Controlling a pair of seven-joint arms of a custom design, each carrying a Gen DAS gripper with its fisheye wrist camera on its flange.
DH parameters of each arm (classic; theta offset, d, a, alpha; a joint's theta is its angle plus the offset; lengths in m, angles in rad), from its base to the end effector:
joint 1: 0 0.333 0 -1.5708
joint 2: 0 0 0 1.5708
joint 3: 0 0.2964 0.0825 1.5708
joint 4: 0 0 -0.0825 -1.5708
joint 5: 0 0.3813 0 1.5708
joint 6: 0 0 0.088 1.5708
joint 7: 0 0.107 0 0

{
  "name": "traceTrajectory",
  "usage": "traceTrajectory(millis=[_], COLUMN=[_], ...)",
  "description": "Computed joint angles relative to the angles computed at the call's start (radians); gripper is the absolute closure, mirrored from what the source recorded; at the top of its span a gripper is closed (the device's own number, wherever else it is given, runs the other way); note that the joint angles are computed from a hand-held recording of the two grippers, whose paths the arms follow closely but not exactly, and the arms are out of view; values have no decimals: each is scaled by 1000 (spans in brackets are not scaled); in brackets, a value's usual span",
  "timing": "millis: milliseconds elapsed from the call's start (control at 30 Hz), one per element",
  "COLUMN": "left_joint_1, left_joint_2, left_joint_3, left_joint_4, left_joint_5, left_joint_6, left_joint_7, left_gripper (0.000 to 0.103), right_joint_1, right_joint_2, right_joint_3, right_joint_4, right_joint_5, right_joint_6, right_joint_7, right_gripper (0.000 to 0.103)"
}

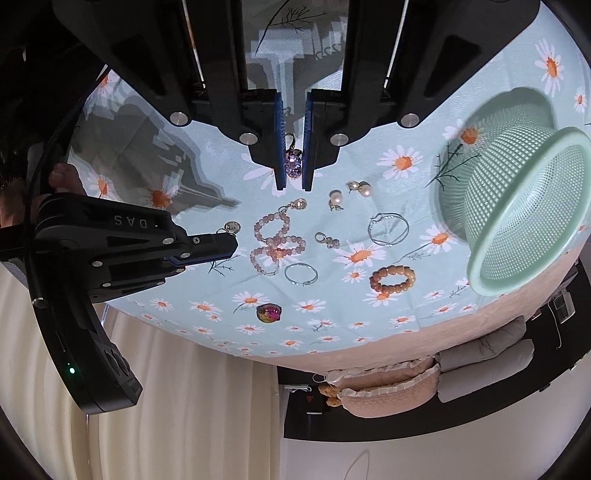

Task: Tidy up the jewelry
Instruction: 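Carry both items over the green basket and open both tools to drop them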

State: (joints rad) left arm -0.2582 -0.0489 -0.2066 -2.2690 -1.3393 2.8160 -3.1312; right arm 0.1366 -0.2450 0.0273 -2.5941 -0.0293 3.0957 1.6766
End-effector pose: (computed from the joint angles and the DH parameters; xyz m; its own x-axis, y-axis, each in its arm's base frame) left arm 0.4964 -0.1960 0.3988 -0.7628 -0.6466 0.0034 -0.4127 0.4828 -0.7724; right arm 0.4681 0.0800 0.4127 0.1057 -0.9934 -0.0443 -0.7338 -0.0478 -0.6777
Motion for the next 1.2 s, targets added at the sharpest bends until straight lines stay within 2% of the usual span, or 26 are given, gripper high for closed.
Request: traceTrajectory(millis=[100,267,367,500,600,833,1033,1100,1200], left_joint_1=[11,32,50,88,123,211,263,276,284], left_joint_2=[-27,-66,-64,-19,26,139,197,207,219], left_joint_3=[15,46,66,84,90,66,28,17,5], left_joint_4=[2,14,39,100,149,259,302,310,314], left_joint_5=[-27,-31,-18,27,66,184,253,265,291], left_joint_6=[-16,-7,16,56,65,37,25,23,62], left_joint_7=[10,16,10,-34,-66,-170,-231,-239,-265], left_gripper=[95,95,95,95,95,95,95,95,92], right_joint_1=[-18,11,40,114,132,164,199,183,190], right_joint_2=[-13,26,82,183,267,422,482,493,503], right_joint_3=[39,58,60,37,46,42,0,16,5], right_joint_4=[36,141,225,358,467,652,719,732,739], right_joint_5=[-35,-58,-59,21,17,8,-65,-49,-66], right_joint_6=[-18,-28,-32,-43,-60,-106,-144,-159,-153], right_joint_7=[18,27,25,-52,-53,-19,62,46,69], right_gripper=[101,101,101,101,101,101,101,100,96])
